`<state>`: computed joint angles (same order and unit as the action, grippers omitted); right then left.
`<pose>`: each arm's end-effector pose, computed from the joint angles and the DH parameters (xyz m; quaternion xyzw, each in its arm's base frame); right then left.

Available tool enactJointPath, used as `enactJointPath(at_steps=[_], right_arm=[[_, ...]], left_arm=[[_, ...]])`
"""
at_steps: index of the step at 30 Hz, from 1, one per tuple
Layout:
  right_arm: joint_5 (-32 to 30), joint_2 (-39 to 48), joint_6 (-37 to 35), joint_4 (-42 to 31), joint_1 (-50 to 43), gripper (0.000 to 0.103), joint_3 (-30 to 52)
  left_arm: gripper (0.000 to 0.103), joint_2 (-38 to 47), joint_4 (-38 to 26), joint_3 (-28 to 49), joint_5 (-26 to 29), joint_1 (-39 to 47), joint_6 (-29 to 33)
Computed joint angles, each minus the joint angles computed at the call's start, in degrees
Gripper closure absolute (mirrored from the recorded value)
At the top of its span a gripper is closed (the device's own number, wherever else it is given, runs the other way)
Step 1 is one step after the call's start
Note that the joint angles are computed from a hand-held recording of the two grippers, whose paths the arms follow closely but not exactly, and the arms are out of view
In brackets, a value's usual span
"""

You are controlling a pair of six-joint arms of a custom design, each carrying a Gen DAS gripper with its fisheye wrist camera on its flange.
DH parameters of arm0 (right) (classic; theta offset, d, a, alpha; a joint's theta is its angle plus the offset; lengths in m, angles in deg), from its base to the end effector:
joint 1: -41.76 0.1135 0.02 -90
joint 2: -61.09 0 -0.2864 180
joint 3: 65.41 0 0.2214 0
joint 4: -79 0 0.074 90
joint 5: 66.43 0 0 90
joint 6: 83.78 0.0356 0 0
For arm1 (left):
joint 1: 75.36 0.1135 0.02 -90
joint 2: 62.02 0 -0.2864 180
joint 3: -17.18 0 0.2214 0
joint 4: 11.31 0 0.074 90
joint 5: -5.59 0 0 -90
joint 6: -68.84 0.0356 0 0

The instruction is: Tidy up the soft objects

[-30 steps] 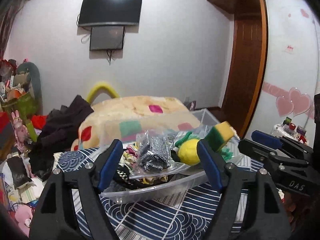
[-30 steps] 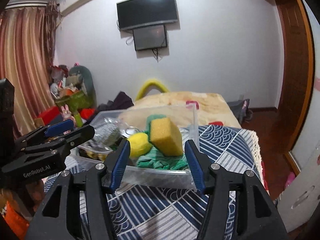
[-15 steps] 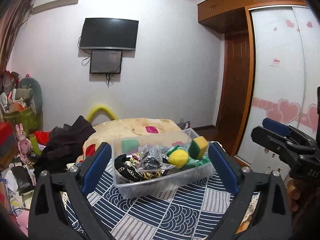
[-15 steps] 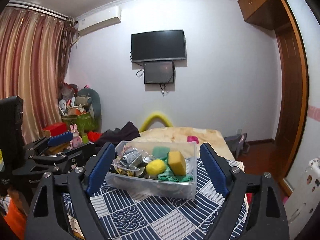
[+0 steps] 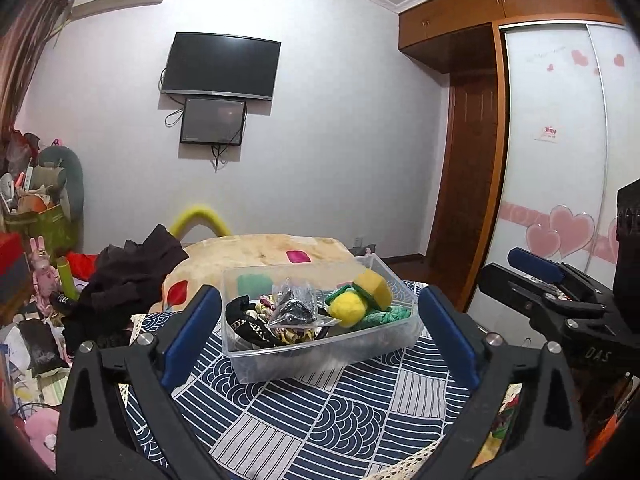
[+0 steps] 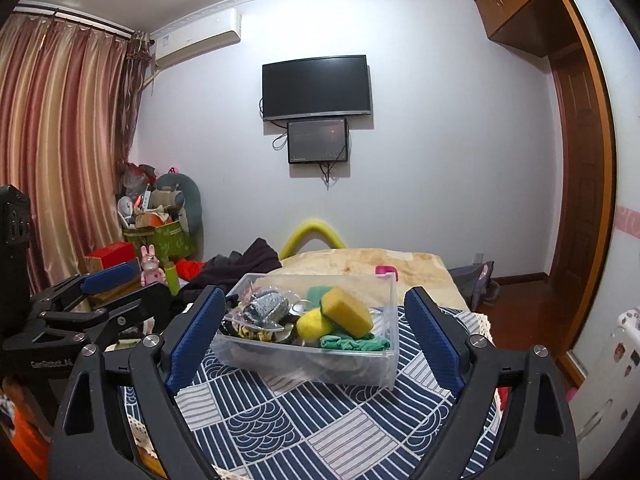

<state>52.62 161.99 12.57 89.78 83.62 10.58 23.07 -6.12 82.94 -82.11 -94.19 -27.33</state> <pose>0.2922 0.2386 0.2758 -0.0860 0.7742 0.0625 0.6240 0.2936 -0.1016 0.2988 0.0992 0.7824 -0.1485 0.5966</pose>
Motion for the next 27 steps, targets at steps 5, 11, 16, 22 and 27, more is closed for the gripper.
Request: enactJointPath(at_steps=[5,11,16,22,27], right_arm=[[-0.2,-0.6,0.5,0.2,0.0,0.013,-1.0],[-0.3,-1.2,0.6,0.3,0.1,0.012,-1.7],[-0.2,-1.3,0.7,0.5,0.2,0.012,-1.9],[0.0,-1.5,0.7,0.3,0.7,0.012,-1.9],[-0.3,-1.7,0.6,-0.2,0.5,0.012,-1.6]], left_arm=[[0.003,-0.3,-0.1,-0.2,-0.1,-0.3,0.2],[0.001,-0.6,-0.1,-0.4,-0.5,-0.6,0.4],[0.001,-0.8,0.1,-0.6,-0.7,-0.7,0.3],[0.001,-1.2,0.4,-0.8,-1.1,-1.1,0.4],[0.001,-1.3,0.5,-0.9,-1.1,-1.1,0.4]])
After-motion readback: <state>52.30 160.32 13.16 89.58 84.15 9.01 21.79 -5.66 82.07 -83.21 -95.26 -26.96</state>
